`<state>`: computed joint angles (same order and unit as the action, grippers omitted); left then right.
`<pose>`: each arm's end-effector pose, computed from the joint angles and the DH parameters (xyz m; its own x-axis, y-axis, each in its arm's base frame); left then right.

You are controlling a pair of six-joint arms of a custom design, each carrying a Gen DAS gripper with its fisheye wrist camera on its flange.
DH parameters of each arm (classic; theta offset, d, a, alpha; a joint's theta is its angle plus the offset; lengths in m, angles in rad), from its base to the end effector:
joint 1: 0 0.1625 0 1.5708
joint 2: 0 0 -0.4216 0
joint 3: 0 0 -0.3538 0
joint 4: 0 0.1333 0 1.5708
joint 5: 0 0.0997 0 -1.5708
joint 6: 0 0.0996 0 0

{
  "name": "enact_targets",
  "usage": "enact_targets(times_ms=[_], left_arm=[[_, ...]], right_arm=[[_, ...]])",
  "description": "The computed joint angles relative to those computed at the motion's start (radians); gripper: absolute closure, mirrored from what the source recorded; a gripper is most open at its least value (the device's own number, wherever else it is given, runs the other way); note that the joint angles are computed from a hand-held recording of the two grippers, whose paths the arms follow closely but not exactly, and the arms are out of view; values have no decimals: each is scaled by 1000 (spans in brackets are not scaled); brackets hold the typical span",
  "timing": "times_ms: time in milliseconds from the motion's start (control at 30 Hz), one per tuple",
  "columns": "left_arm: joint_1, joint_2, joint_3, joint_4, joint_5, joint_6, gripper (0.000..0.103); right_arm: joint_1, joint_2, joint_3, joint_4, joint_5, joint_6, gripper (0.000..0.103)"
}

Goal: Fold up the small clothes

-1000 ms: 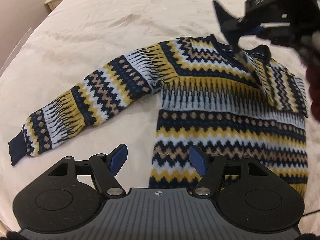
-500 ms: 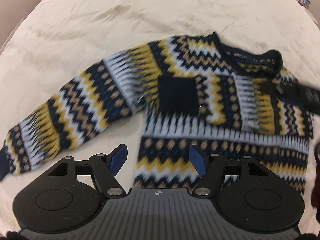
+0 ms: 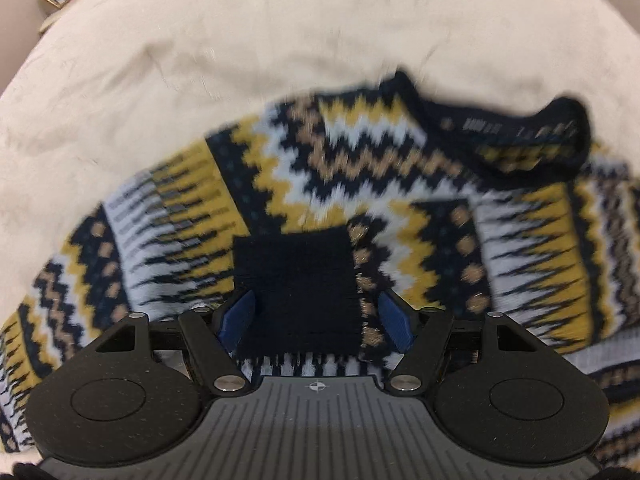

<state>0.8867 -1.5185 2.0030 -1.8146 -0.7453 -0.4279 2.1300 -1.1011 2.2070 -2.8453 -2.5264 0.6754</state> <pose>-0.1028 -0.4528 0.3294 -0.6322 0.2012 -0.7483 0.3863 0.9190 -0.0793 0.2867 -0.3601 0.1823 -0.7655 0.3742 0.5234 -0.0569 0.7710 -0.6343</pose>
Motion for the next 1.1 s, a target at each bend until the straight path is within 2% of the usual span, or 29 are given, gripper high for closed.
enact_targets(times_ms=[67, 167, 233, 267, 433, 567, 667, 767, 800, 867, 933, 1000, 1100], left_arm=[[11, 4, 22, -38, 9, 31, 34], [5, -1, 23, -23, 10, 25, 34], [5, -19, 25, -18, -9, 11, 34], [5, -27, 29, -21, -17, 8, 34], [5, -98, 49, -8, -39, -43, 35], [-2, -157, 77, -3, 1, -91, 36], [6, -144, 61, -3, 13, -89, 35], [22, -135, 51, -5, 13, -83, 35], [32, -129, 42, -5, 5, -81, 35], [35, -120, 33, 9, 10, -77, 36], [33, -103, 37, -13, 35, -58, 45], [26, -95, 40, -8, 64, -55, 53], [26, -71, 28, 24, 76, -83, 53]], right_arm=[[-26, -18, 23, -14, 6, -3, 23], [-62, -35, 53, -54, 26, -25, 21], [-80, -37, 72, -117, 30, -48, 13], [-90, -31, 80, -156, 38, -58, 13], [-151, -34, 125, -335, 142, -138, 10], [-169, -19, 132, -412, 200, -185, 13], [-165, -3, 123, -423, 217, -210, 29], [-148, 3, 100, -385, 219, -209, 55], [-139, 0, 88, -353, 215, -206, 78], [-108, 1, 53, -274, 185, -210, 81], [-67, 4, 18, -212, 143, -244, 82], [-33, 5, -10, -146, 64, -254, 84], [-53, -19, -21, -4, 31, -155, 85]])
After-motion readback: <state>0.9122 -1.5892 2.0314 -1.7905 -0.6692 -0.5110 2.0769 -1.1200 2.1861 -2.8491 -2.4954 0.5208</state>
